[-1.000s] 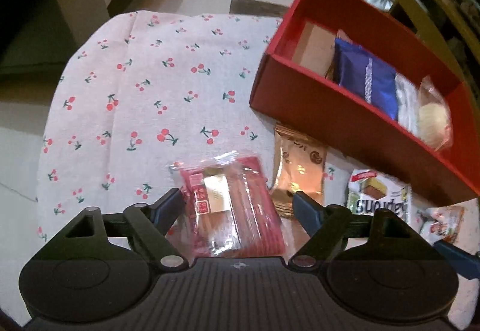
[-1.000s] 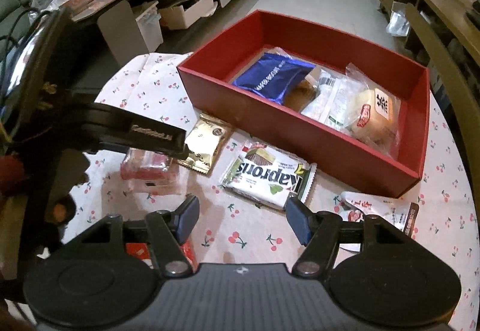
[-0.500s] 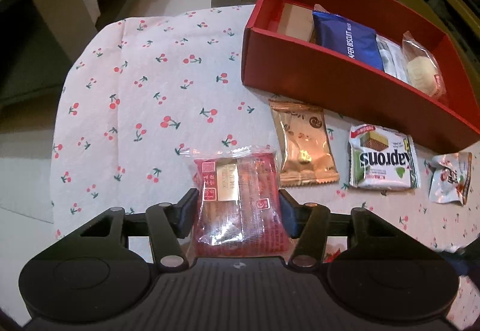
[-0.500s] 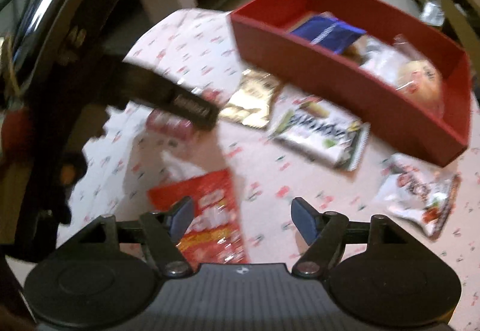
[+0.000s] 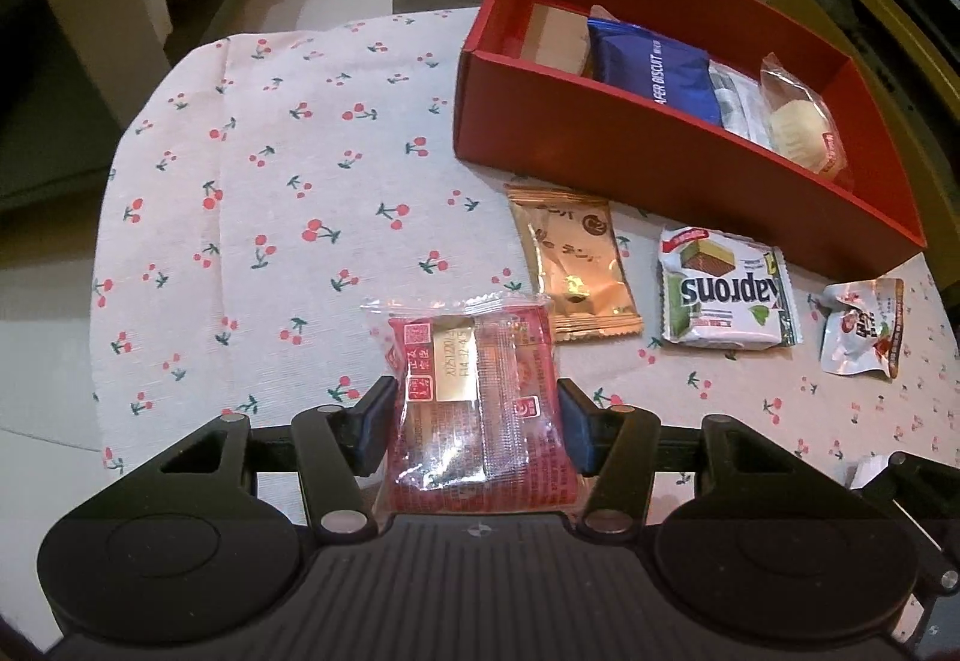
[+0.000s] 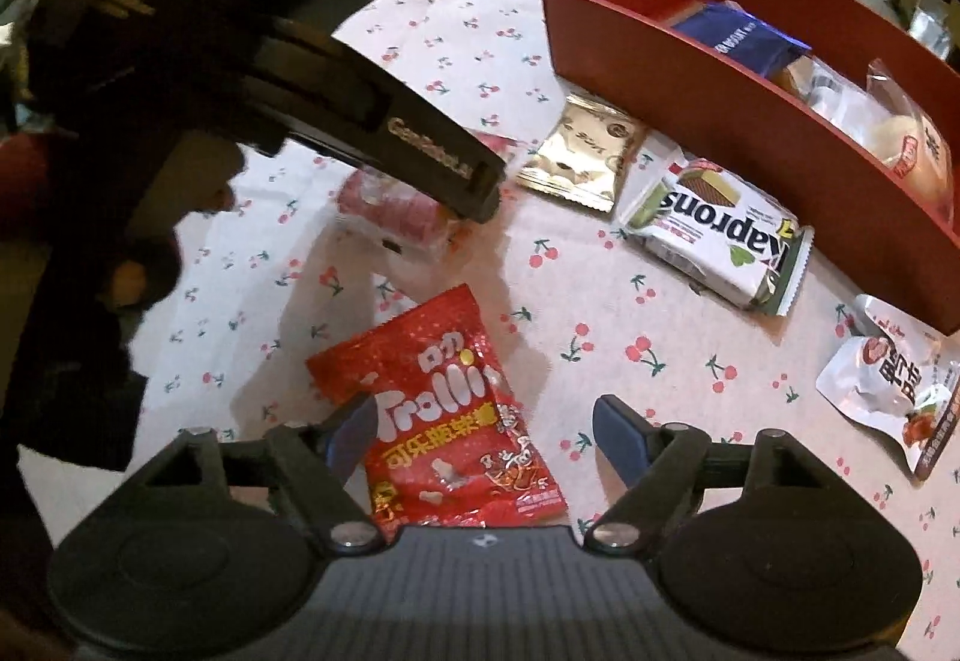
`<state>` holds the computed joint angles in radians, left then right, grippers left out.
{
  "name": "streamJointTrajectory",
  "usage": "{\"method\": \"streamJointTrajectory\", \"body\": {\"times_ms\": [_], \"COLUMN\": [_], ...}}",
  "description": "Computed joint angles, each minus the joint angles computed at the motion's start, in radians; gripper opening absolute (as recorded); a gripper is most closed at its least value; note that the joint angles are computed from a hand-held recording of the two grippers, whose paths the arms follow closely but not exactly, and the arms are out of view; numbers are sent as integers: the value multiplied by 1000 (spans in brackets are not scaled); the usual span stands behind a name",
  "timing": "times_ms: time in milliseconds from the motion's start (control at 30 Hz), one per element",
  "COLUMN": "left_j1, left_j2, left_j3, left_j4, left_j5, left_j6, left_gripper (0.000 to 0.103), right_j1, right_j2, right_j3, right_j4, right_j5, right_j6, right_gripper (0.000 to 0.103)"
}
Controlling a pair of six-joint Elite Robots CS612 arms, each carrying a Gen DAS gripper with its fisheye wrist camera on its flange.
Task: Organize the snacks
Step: 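Grasp the red-wrapped cake with the left tool while the right tool grasps the red Trolli bag, then carry the cake and Trolli bag over the red box and lower them inside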
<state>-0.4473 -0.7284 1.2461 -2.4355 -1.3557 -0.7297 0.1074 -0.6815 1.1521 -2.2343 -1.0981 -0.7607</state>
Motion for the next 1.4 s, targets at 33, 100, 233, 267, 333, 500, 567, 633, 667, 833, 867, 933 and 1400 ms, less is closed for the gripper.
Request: {"method": "streamJointTrajectory", "body": {"times_ms": [33,100,233,267,333,500,567,633,667,833,867,933,1400], "left_j1": [0,0,2,2,2,1,0,-2,-4,-7,-8,-8,-36], "left_j2": [0,-1,0,0,2,7,8,7,7,6,7,11,12], "left_j3": [0,1,1,1,-3,-12,-14,-13,-12,-11,-12,-16,-13], "left_j4": [-1,-2,-6,-5,0,29,40,45,46,51,51,52,51], "left_j5": [-1,-6,-19,-22,-27,-31,-24,-19,-16,-10,-7,-5,69], "left_j6": [1,2,5,8,16,32,40,51,56,72,74,77,92], "left_gripper": [63,63,63,63,63,63,63,64,64,65,66,70,63], "right_j1": [-1,0,6,9,12,21,26,27,24,8,3,-6,-19], "right_j2": [0,3,14,17,17,5,-9,-17,-21,-40,-46,-53,-37], "right_j3": [-3,-12,-27,-28,-16,29,70,85,91,117,126,139,112], "right_j4": [13,50,111,110,72,-46,-133,-148,-154,-181,-192,-213,-288], "right_j5": [6,10,9,0,-1,-25,-58,-66,-66,-84,-82,-85,-85], "right_j6": [-16,-52,-129,-139,-142,-84,-67,-50,-39,49,67,100,246], "right_gripper": [82,83,83,84,86,78,61,58,57,54,54,54,54]}}
